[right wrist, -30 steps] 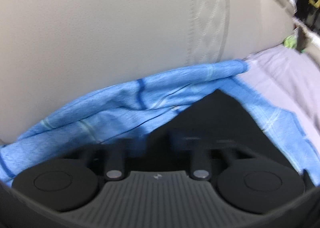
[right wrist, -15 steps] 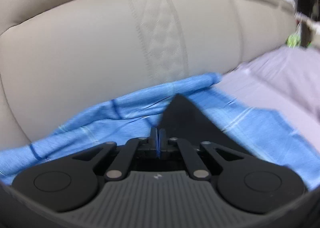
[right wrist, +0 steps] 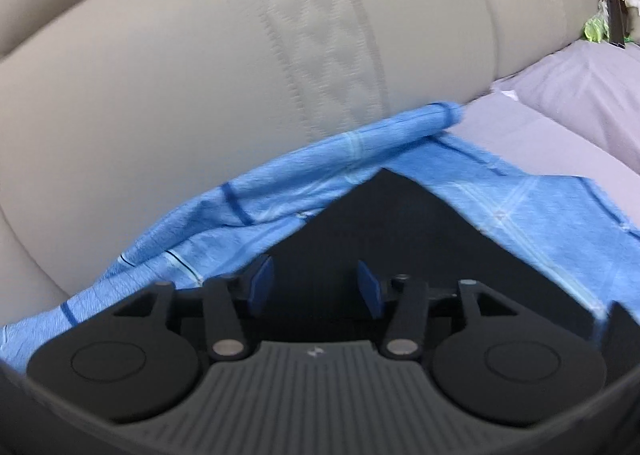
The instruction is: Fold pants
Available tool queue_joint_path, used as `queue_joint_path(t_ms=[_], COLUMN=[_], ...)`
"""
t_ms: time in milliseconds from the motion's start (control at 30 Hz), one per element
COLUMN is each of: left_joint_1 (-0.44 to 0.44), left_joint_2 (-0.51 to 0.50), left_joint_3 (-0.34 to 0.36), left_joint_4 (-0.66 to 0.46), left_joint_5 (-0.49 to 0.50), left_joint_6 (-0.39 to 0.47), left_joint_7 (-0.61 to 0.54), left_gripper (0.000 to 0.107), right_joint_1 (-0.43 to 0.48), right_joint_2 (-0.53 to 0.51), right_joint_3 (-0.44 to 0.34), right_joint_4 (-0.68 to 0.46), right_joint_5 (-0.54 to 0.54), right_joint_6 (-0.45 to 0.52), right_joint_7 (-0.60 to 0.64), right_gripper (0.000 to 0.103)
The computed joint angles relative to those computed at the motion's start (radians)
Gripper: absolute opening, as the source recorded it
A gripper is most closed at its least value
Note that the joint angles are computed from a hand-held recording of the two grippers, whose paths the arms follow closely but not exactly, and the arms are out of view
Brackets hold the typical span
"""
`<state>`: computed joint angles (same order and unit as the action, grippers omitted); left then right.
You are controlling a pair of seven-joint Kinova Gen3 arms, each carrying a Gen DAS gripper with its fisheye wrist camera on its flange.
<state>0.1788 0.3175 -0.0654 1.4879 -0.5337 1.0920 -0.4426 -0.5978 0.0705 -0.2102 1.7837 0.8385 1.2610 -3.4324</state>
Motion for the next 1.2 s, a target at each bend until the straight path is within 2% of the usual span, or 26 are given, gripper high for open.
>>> queue_joint_path(t_ms=[67,167,233,300,333,367,400,567,700,833,1033,1133,1200], left_joint_1=[0.017,0.008,-0.004,-0.025,-0.025,-0.044,-0.051,-0.094,-0.125,-0.176,-0.21,-0.227,-0.237], left_joint_2=[-0.025,-0.066,-0.092,-0.122,-0.139,-0.148,-0.158,-0.231,-0.33,-0.474,-0.719,-0.834,-0.898], left_joint_3=[-0.004,0.005,0.013,0.02,0.016,0.028,0.032,0.052,0.069,0.064,0.063,0.06,0.053], left_joint_4=[0.03,0.075,0.103,0.126,0.138,0.132,0.136,0.165,0.2,0.26,0.384,0.434,0.462], left_joint_5=[-0.032,-0.044,-0.045,-0.033,-0.026,-0.017,-0.011,0.048,0.096,0.203,0.268,0.289,0.302], left_joint_6=[-0.003,-0.033,-0.06,-0.089,-0.102,-0.103,-0.111,-0.136,-0.145,-0.173,-0.167,-0.142,-0.122], left_joint_7=[0.022,0.016,0.007,-0.018,-0.024,-0.041,-0.046,-0.116,-0.196,-0.341,-0.483,-0.548,-0.594], left_gripper=[0.052,0.033,0.025,0.019,0.015,0.012,0.012,0.009,0.007,0.005,0.005,0.005,0.005], right_joint_1=[0.031,-0.011,-0.008,-0.018,-0.039,-0.069,-0.082,-0.107,-0.121,-0.142,-0.182,-0.174,-0.185], right_joint_2=[0.065,0.204,0.297,0.341,0.335,0.327,0.304,0.153,0.035,-0.076,-0.164,-0.179,-0.179], right_joint_3=[0.0,0.074,0.075,0.072,0.098,0.127,0.137,0.114,0.026,-0.124,-0.399,-0.534,-0.596], right_joint_4=[-0.063,-0.202,-0.28,-0.339,-0.353,-0.352,-0.34,-0.201,-0.115,-0.042,0.041,0.061,0.069], right_joint_5=[-0.017,-0.043,-0.043,-0.039,-0.055,-0.055,-0.059,-0.028,0.033,0.066,-0.041,-0.133,-0.192], right_joint_6=[0.0,0.091,0.172,0.237,0.246,0.256,0.25,0.201,0.248,0.385,0.627,0.699,0.73], right_joint_7=[0.022,0.132,0.213,0.264,0.265,0.249,0.229,0.104,0.013,-0.103,-0.347,-0.469,-0.55], right_gripper=[0.083,0.095,0.097,0.076,0.038,0.009,0.002,0.003,0.003,0.003,0.003,0.003,0.003])
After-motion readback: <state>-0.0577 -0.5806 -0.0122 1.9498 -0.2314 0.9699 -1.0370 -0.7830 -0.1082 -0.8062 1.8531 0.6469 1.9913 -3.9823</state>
